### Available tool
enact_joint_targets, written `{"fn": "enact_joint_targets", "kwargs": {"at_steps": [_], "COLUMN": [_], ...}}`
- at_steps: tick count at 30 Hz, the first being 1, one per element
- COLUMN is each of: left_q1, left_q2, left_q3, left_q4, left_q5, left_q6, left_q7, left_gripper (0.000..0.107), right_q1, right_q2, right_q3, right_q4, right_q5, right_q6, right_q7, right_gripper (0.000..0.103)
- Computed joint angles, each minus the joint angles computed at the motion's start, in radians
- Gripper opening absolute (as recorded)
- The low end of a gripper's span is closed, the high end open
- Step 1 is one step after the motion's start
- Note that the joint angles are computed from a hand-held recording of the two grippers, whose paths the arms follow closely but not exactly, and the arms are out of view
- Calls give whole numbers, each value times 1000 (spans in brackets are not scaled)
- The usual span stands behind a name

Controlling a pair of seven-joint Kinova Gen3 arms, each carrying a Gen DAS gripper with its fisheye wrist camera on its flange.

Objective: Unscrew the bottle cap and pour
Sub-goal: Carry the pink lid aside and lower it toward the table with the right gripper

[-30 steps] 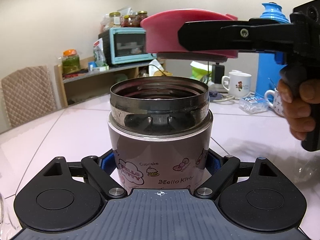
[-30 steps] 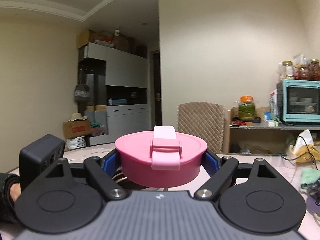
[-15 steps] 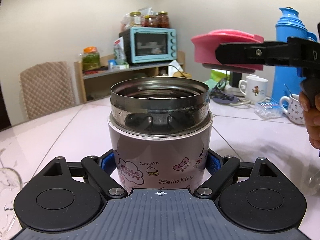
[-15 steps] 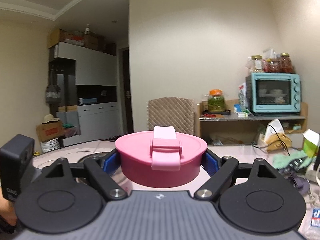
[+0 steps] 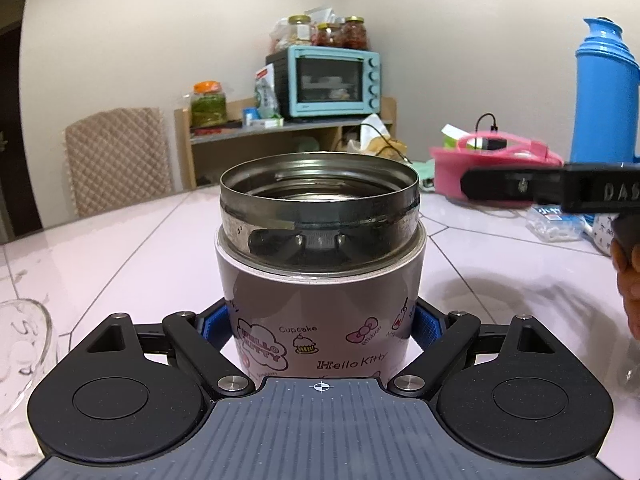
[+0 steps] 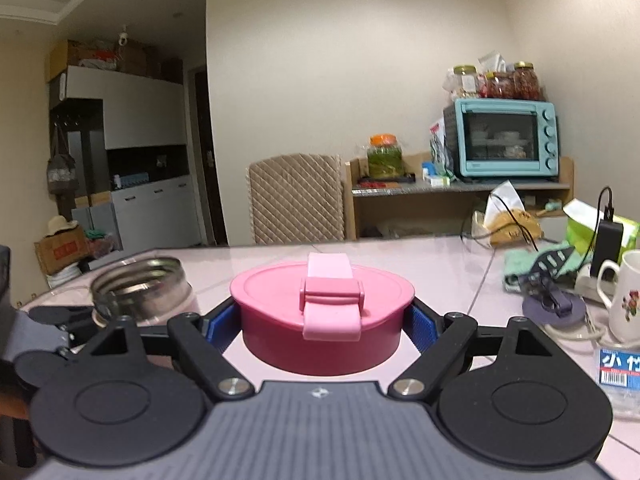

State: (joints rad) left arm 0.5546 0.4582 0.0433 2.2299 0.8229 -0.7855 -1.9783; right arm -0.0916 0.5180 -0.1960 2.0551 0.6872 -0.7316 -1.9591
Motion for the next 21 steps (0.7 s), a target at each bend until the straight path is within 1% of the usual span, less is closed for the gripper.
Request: {"fn": "enact_joint_targets", "kwargs": {"at_steps": [3, 13, 18, 21], "left_q1": [7, 17, 23, 22], "left_q2": [0, -12, -19, -19], "left_q3": [0, 3, 7, 11], "left_q4": [-5, -28, -42, -45], "left_q5": [23, 100, 157, 173], "left_q6": [-1, 21, 32, 30], "left_q7": [-7, -62, -102, -114], "left_gripper": [90, 91, 91, 91], "right_q1": [-24, -36, -24, -16], "right_q2": [-2, 3, 13, 17], "right_q3": [9, -16, -41, -53], "right_q4": [0, -20, -39, -42], "right_q5": [-36, -63, -45, -36], "right_q6": [35, 135, 188, 197], "right_q7": [23, 37, 24, 24], "right_gripper": [85, 85, 85, 85]}}
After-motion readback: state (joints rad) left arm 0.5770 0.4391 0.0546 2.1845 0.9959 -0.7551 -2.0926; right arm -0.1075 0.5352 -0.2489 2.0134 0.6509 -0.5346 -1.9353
